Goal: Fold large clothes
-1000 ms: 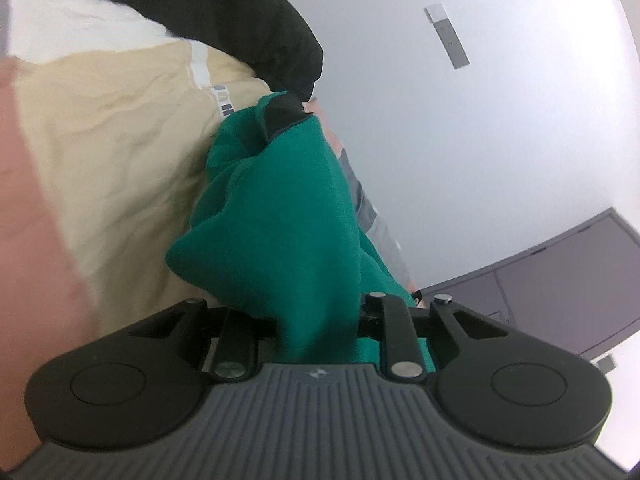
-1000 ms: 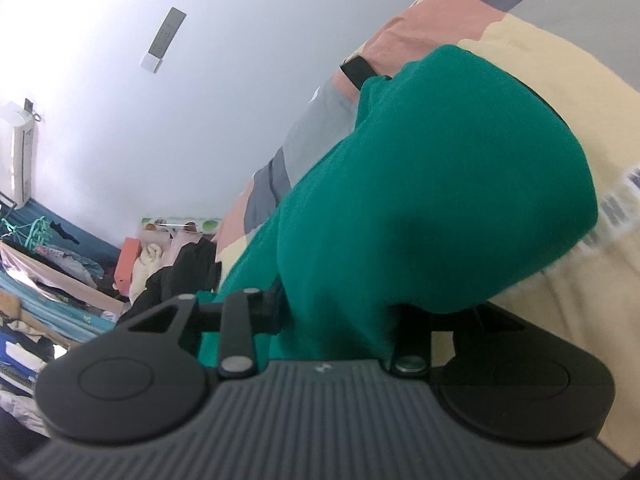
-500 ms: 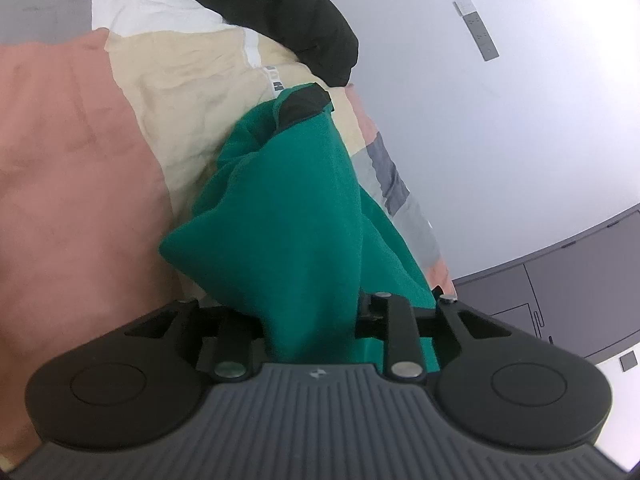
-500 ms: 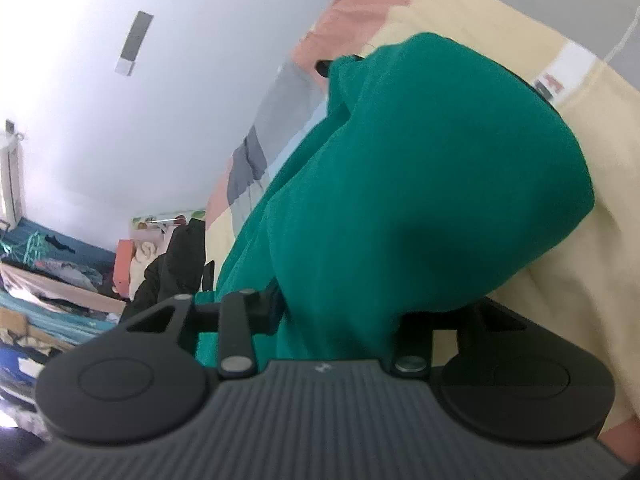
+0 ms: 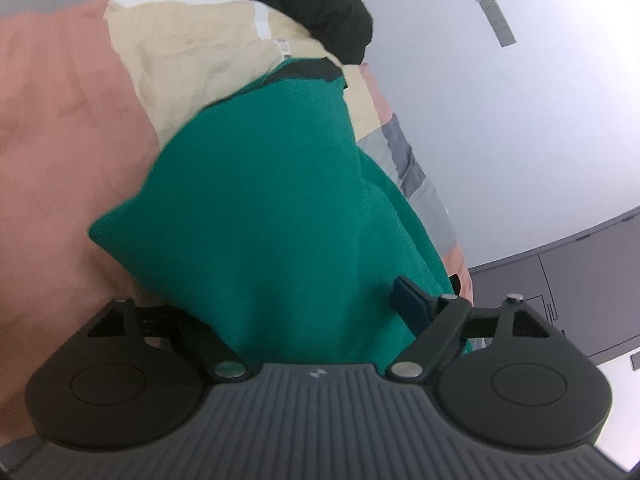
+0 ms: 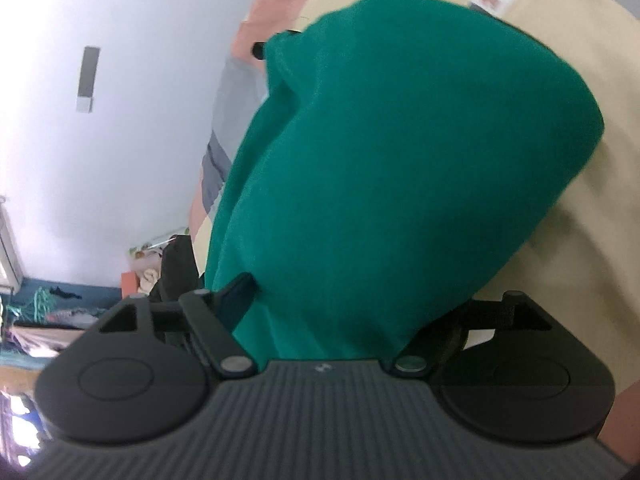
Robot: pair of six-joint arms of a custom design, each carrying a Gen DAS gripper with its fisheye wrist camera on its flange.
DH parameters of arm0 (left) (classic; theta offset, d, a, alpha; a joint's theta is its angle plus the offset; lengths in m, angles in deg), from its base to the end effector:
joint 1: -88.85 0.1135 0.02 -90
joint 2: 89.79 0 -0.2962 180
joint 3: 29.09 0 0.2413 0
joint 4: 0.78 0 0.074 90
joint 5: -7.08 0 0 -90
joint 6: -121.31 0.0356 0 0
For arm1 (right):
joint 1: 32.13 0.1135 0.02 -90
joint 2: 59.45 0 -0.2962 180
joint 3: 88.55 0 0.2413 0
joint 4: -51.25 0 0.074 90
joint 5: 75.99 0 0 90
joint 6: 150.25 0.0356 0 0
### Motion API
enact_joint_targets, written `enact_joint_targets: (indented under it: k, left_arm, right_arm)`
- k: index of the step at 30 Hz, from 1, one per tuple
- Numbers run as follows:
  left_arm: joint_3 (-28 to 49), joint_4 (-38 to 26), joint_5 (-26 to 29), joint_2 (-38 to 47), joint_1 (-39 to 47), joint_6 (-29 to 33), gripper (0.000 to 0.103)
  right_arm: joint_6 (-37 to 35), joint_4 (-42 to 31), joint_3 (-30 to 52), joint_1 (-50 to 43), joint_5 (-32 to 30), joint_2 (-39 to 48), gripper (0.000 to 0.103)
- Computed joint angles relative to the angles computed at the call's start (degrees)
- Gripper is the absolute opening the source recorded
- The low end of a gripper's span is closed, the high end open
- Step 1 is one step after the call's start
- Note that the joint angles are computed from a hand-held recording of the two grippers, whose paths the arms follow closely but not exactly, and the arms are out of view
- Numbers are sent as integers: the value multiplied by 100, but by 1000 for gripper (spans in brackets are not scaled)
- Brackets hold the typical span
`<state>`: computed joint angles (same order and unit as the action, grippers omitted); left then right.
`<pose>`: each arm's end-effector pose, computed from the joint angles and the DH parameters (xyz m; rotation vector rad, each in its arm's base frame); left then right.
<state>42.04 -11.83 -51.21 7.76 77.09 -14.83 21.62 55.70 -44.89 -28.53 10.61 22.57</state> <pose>0.3465 -0.0912 0.2363 -0.3789 2.3364 -1.1424 0.2584 0.0184 0.1960 1.4298 1.8151 0.8855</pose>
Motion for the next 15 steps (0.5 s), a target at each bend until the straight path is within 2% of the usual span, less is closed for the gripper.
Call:
enact_joint_targets:
  k: [2, 7, 13, 15]
  left_arm:
    - [130, -173, -91, 132, -42, -88, 87]
    - [114, 43, 203, 378, 65, -454, 91]
    - [-20, 749, 673, 690, 125, -1331, 93]
    - [-110, 1163, 752, 785, 185, -1737, 92]
  right_arm:
    - [65, 0, 11, 28, -13, 63, 83]
    - [462, 165, -55, 51, -92, 259, 88]
    - [484, 484, -91, 105, -178, 423, 95]
    - [325, 627, -36, 106, -223, 589, 96]
